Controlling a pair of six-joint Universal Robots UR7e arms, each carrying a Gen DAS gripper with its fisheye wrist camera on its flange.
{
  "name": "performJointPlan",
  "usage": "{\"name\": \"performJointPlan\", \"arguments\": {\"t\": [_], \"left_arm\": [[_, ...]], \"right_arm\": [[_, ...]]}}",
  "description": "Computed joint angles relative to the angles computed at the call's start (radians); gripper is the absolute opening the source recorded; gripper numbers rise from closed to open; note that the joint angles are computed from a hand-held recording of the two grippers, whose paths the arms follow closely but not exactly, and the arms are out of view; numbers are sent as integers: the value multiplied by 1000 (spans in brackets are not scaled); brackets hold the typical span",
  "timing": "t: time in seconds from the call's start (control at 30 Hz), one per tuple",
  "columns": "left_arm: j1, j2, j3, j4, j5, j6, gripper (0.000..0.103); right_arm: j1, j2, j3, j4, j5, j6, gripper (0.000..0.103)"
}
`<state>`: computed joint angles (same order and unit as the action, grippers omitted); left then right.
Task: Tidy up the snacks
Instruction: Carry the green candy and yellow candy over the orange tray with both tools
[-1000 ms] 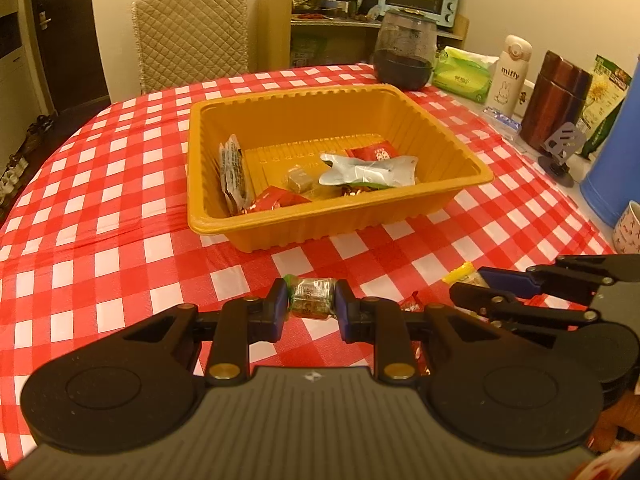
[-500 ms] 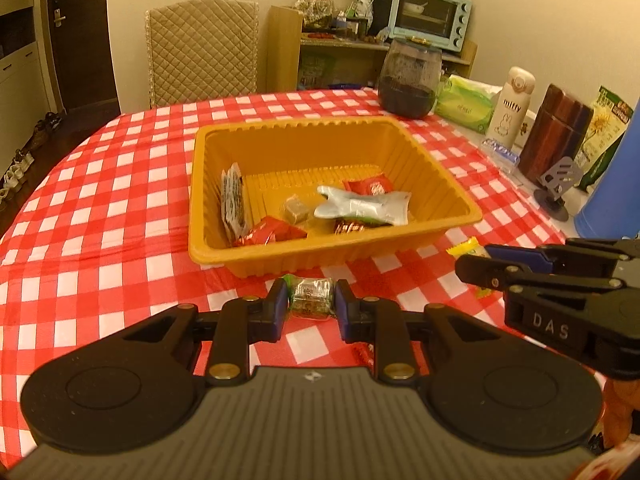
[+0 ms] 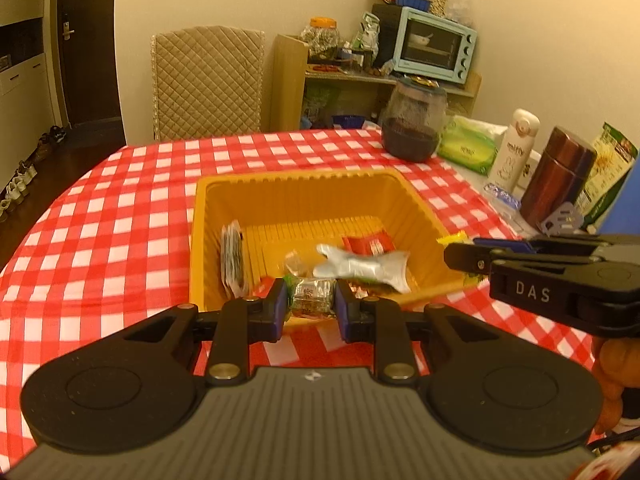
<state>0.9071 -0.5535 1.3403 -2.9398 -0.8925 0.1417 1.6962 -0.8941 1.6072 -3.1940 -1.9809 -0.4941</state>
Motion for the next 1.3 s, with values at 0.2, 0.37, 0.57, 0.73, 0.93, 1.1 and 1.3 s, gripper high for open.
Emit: {"name": "performJointPlan", "arguments": {"t": [0.2, 0.37, 0.57, 0.73, 0.93, 1.1, 1.3], "left_arm": [[9, 27, -63, 7, -1, 2, 23], [17, 40, -99, 25, -5, 0, 23], [27, 61, -146, 35, -9, 5, 23], [38, 89, -206, 56, -20, 8, 23], [51, 122, -281, 91, -34, 0, 23], [64, 154, -343, 125, -32, -1, 23], [77, 195, -416, 169, -22, 3, 23]], "right_arm": [[-8, 11, -37, 20, 4, 32, 22], [-11, 20, -57, 30, 10, 34, 22], [-16, 36, -94, 40, 30, 56, 22], [-16, 68, -146, 64, 37, 78, 22], [-15, 117, -222, 98, 44, 95, 22], [-16, 155, -278, 127, 37, 93, 22], [-24, 191, -335, 152, 30, 96, 22]]}}
